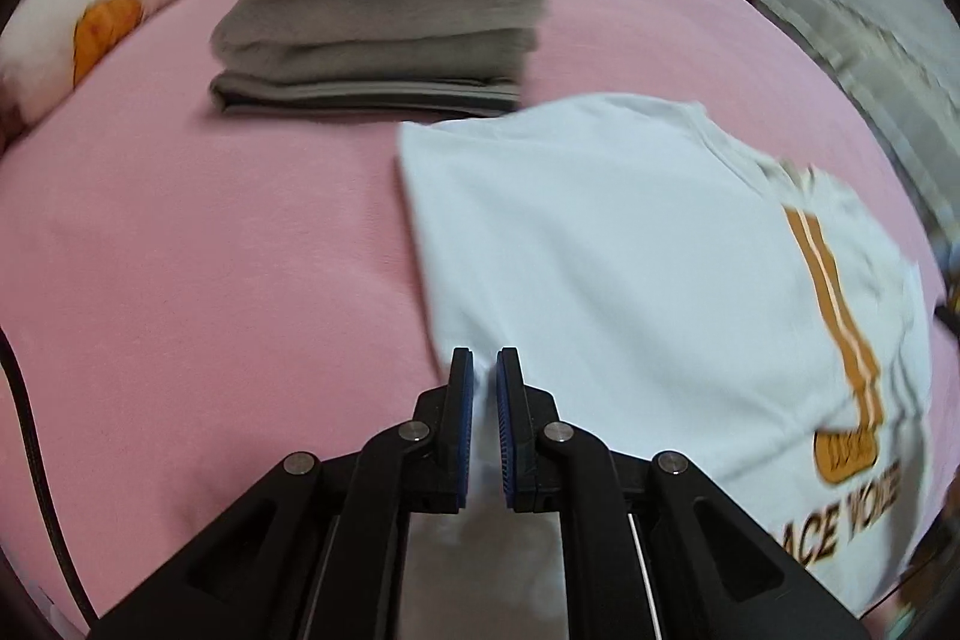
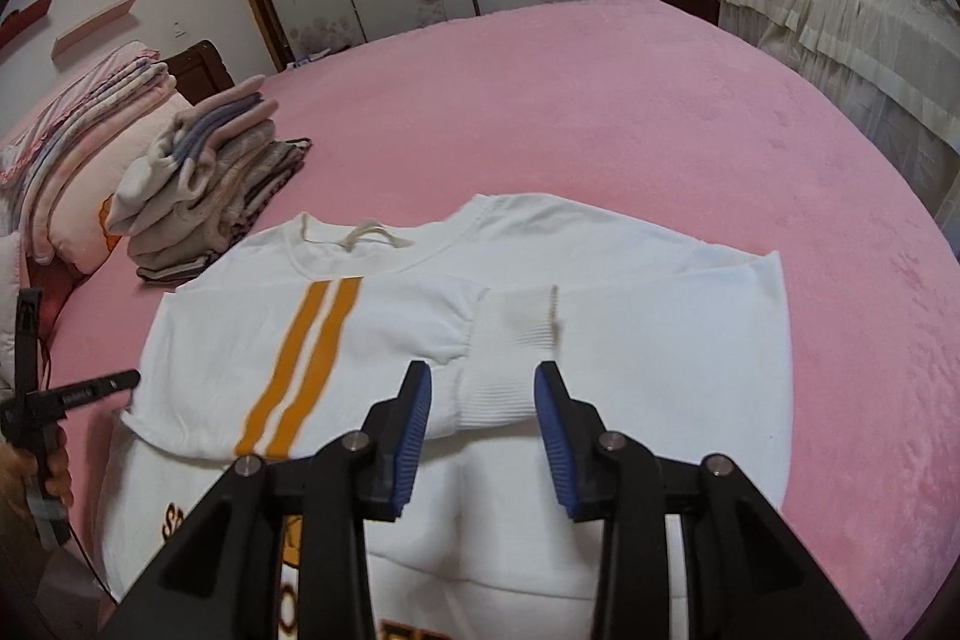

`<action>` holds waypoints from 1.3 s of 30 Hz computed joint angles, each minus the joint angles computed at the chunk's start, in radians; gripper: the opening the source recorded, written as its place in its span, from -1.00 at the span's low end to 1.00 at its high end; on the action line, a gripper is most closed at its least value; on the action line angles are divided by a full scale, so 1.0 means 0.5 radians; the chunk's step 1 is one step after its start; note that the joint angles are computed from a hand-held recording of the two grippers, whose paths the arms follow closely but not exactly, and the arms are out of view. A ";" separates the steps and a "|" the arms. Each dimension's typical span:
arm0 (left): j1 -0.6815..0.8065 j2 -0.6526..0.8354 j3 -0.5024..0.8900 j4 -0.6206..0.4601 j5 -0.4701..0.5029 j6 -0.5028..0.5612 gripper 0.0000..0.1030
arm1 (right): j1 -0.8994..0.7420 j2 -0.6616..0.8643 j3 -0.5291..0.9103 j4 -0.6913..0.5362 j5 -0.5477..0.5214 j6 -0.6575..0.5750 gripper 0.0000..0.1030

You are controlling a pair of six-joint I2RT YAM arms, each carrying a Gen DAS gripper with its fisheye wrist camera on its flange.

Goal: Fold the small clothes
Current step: 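Move both open tools to the printed hem of the sweatshirt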

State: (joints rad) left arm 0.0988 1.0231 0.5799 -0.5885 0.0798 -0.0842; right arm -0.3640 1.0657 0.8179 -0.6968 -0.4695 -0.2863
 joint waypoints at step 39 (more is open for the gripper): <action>-0.534 -0.737 -0.115 -0.492 -0.758 -0.198 0.63 | -0.413 -0.356 0.073 -0.646 -0.112 -0.443 -0.55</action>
State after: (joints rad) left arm -0.1684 0.6548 0.5222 -0.8343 -0.2992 -0.1833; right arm -0.5707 0.8879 0.8543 -1.0196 -0.5255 -0.5076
